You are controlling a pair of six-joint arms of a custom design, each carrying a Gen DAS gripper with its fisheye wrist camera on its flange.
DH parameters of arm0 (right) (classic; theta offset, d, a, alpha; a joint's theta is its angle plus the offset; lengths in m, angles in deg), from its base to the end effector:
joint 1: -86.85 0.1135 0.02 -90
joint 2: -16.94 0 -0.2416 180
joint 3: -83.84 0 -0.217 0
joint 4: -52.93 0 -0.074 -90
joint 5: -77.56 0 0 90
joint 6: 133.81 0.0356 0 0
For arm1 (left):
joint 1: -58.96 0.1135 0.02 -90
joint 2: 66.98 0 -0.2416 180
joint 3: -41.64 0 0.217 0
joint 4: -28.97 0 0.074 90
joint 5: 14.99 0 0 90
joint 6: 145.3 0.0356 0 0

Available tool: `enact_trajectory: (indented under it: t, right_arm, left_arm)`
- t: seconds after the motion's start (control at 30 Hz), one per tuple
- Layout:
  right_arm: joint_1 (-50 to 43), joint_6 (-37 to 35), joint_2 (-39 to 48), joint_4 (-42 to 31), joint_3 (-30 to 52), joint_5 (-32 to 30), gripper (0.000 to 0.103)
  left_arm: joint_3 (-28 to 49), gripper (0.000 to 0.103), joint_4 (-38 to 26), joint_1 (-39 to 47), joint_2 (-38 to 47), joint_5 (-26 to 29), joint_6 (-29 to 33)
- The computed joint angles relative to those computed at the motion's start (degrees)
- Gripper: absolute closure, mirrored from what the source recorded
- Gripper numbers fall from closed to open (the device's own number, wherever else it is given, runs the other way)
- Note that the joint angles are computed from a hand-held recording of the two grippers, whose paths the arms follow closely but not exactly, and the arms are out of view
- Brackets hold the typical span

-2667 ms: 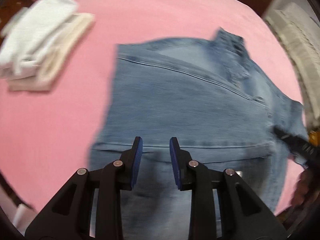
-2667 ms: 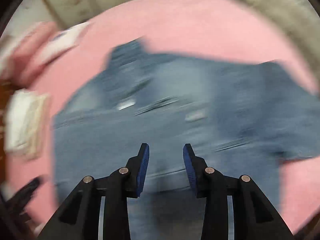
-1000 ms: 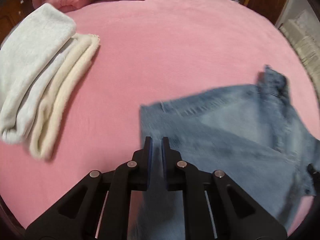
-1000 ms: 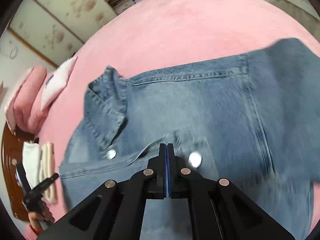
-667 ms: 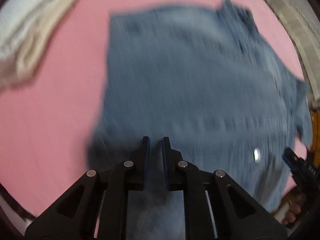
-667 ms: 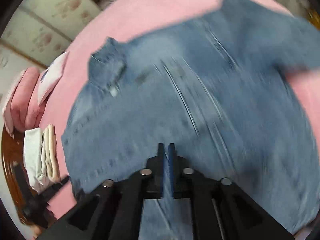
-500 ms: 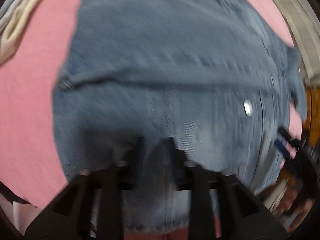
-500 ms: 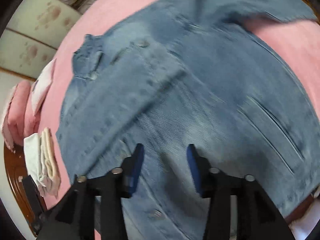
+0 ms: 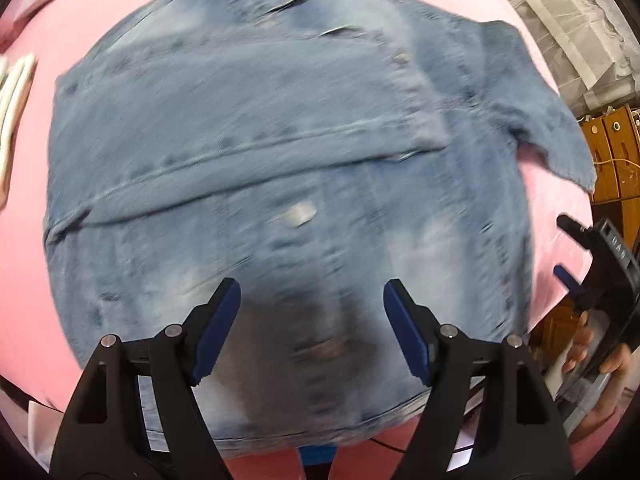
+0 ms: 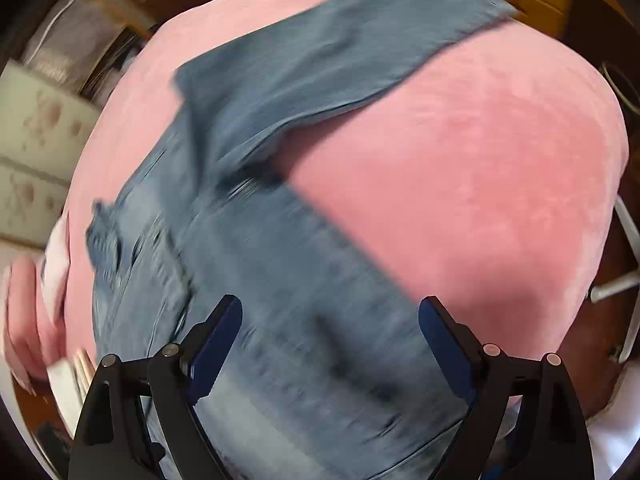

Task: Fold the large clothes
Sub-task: 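Grasp the other sleeve cuff with the right tool and lift it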

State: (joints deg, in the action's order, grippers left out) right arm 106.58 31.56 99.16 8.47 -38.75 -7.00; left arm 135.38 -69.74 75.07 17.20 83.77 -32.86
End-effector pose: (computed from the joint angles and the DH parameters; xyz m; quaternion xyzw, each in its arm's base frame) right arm 0.2111 0.0721 0.1595 0.4661 0.8650 0.1011 0.1557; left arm 0.2043 0.0534 0.2807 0.0556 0.9955 -0.0696 0.0322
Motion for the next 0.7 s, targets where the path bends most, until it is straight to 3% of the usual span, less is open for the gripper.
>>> enact_trajectory:
  t: [0.17,0.33,0.5,0.7]
  right_arm:
    - [-18.3,-10.8,-6.6,3.9,-7.8,-7.3,0.012]
    - [-36.8,-29.5,-0.5,1.0,-2.8,-14.7,0.012]
    - [-51.3,-42.4,8.9,1.9,4.4,-19.0,0.012]
    - [-59.0,-46.9,20.6,2.7,16.3,-20.5,0.013]
  left_arm:
    - [3.5,0.031,3.7,-23.7,4.2,-2.0,-25.1]
    - [13.8,0.031,5.5,-39.2,15.3,1.5,-41.5]
    - [31.6,0.031,3.2,-48.7,28.8,-0.3,-49.2]
    - [58.0,0.031,-7.0,-53.4,45.3,-1.8,-50.6]
